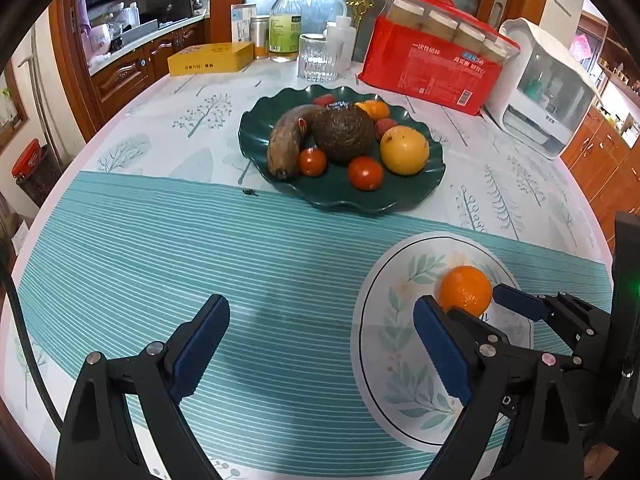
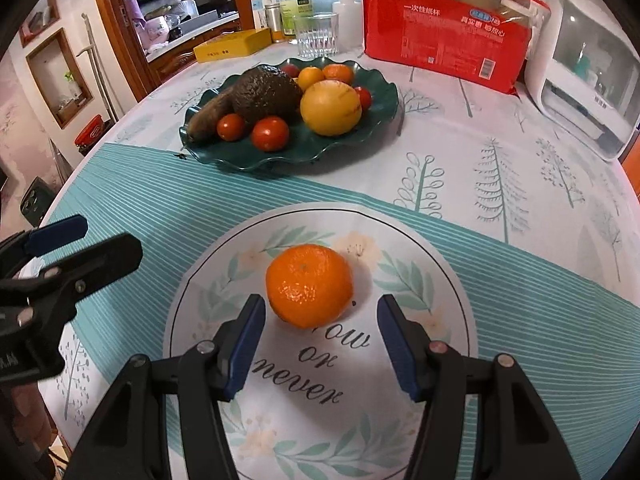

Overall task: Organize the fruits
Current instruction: 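Grasp the large mandarin on the white plate with the right tool, then carry the mandarin to the green plate and open the right tool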

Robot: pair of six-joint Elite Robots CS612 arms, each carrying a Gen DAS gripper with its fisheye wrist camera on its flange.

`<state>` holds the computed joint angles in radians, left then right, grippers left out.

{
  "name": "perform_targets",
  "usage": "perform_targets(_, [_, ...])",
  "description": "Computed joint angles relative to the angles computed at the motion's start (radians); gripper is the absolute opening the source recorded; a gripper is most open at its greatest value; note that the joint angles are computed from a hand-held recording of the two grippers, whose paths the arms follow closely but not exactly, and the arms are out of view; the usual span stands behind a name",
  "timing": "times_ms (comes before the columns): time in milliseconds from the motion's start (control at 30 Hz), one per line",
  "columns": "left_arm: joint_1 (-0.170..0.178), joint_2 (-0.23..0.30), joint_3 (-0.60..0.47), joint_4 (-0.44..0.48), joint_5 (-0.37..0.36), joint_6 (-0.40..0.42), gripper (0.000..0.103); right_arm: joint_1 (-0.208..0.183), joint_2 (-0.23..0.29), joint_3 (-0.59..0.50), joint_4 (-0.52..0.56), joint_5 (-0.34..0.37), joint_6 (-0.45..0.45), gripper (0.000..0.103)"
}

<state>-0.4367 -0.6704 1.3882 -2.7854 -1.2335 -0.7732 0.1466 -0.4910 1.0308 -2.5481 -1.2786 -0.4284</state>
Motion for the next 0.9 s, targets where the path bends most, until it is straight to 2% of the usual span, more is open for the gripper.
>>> perform_targets(400, [0.013,0.013,-0.011,0.022,-0.036,-0.012,0.093,0.008,0.018,-0.019,-0.016,-0.009,0.034,0.058])
perform_targets(500, [0.017,0.015,-0.014,0.026,-0.05,-0.011,0.093,0.01,0.019,-0.021,-0.008,-0.006,0.036,0.047])
perform_targets(600, [0.019,0.017,-0.018,0.033,-0.054,-0.007,0.093,0.012,0.018,-0.016,-0.022,-0.015,0.046,0.047])
perform_targets(900, [0.031,0.018,-0.027,0.053,-0.084,-0.012,0.093,0.01,0.011,-0.014,-0.012,0.018,0.08,0.046])
